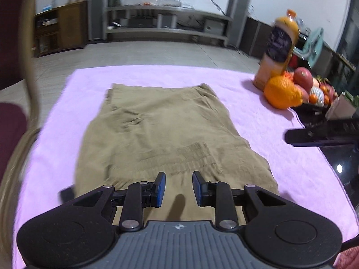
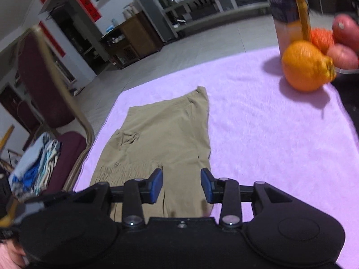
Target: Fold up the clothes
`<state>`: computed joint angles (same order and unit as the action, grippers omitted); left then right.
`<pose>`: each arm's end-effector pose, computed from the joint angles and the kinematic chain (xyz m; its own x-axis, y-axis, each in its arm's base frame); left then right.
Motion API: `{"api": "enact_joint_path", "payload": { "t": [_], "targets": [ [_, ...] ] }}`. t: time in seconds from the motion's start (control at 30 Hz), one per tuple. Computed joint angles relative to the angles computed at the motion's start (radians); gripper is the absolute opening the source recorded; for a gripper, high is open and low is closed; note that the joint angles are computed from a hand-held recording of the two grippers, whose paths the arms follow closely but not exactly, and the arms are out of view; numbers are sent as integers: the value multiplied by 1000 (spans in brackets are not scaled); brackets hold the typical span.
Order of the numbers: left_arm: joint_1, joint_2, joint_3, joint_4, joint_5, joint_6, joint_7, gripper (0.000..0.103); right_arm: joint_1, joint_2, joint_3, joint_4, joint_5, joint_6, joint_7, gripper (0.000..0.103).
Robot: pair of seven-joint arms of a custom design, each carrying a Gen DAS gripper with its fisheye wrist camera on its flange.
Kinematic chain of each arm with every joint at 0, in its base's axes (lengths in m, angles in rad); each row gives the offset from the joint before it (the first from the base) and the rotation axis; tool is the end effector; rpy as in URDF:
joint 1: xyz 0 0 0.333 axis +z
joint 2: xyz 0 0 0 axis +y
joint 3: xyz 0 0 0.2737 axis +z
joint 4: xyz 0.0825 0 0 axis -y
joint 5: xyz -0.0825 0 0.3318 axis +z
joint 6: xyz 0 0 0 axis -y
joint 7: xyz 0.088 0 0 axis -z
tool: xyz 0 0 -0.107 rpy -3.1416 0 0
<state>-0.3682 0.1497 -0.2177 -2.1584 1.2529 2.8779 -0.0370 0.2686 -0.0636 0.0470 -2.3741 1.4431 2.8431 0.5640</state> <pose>0.4119 -0.3359 0.3613 -0.1474 -0.9835 0.1047 -0.7215 0.0345 -0.6916 0.4580 0.0947 0.3674 0.1708 -0.8601 -0.4806 -0.8126 0.1529 -0.5624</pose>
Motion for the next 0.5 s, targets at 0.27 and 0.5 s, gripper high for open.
{"api": "enact_joint_path", "payload": {
  "t": [0.27,0.5],
  "targets": [
    [4,264,9,266,-197,-44,357,21,-91,313,1,308,41,-110,-4,36],
    [-16,305,62,266,-265,44,481,20,-154,589,58,610,-41,-100,70,37]
  ]
}}
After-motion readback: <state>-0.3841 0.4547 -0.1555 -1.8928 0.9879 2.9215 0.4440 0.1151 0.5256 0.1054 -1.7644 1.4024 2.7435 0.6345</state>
